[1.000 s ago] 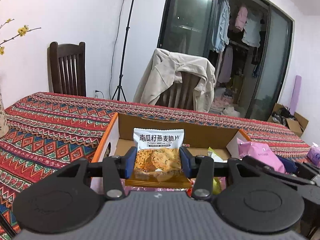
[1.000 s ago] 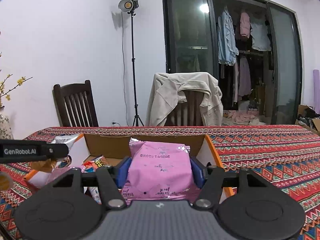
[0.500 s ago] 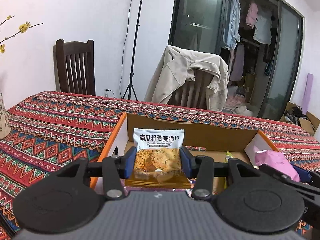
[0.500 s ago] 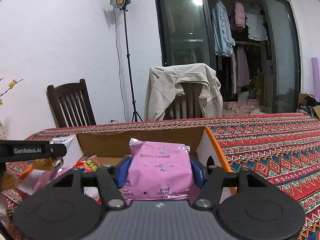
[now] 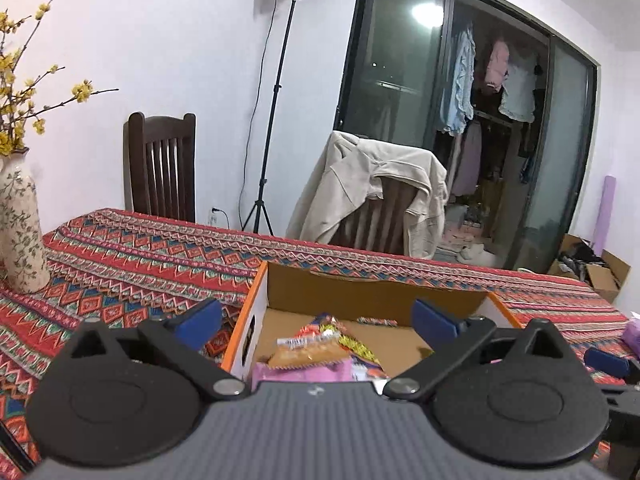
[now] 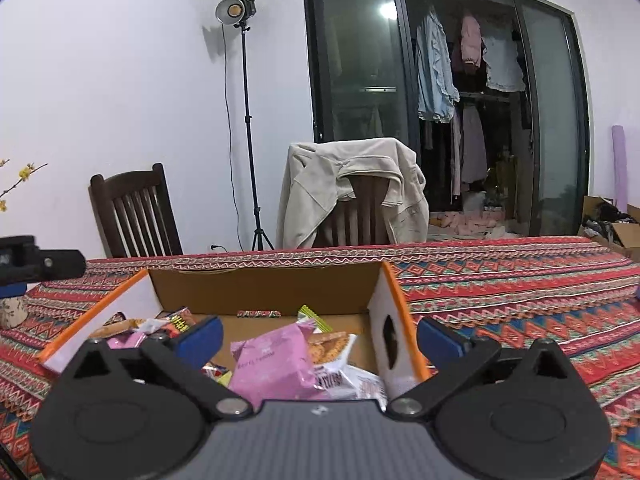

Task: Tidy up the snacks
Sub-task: 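Move both grippers back toward the remaining snacks, then grasp the white snack packet from the table with the right gripper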

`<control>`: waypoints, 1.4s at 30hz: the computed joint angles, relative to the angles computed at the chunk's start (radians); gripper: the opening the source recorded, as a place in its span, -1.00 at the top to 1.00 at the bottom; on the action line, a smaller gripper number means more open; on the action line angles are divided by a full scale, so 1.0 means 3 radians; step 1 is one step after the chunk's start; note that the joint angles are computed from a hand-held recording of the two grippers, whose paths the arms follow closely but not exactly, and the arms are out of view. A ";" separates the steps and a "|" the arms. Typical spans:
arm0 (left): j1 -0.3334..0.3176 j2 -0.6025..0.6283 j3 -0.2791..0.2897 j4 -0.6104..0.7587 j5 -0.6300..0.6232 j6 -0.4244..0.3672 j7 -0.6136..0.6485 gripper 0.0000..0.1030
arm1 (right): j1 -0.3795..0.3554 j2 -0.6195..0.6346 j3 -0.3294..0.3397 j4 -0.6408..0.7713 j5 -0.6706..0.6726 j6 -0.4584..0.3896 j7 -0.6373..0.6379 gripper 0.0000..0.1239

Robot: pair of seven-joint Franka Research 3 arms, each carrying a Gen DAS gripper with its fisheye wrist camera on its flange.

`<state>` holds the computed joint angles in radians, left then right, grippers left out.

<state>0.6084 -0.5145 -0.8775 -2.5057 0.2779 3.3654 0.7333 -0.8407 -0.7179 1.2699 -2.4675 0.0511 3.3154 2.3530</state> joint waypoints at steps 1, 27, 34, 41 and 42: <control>-0.0181 -0.0005 0.0163 -0.0044 0.0022 -0.0035 0.0015 -1.00 | 0.0121 -0.0015 -0.0104 -0.0049 -0.0002 -0.0013 -0.0023 -0.66; -0.1694 -0.0247 0.1542 -0.1210 0.0102 -0.0001 0.0356 -1.00 | 0.1847 -0.0112 -0.1180 -0.1002 -0.0404 -0.0624 0.0000 -0.66; -0.1723 -0.0212 0.1536 -0.1225 -0.0030 0.0047 0.0440 -1.00 | 0.1888 0.0152 -0.1267 -0.0903 -0.0616 -0.0809 0.0118 -0.66; -0.1746 -0.0138 0.1556 -0.1194 -0.0083 0.0008 0.0475 -1.00 | 0.1885 0.0253 -0.1307 -0.0876 -0.0804 -0.0859 0.0375 -0.28; -0.1741 -0.0136 0.1550 -0.1191 -0.0088 0.0001 0.0477 -1.00 | 0.1876 0.0247 -0.1296 -0.0873 -0.0844 -0.0860 0.0397 -0.24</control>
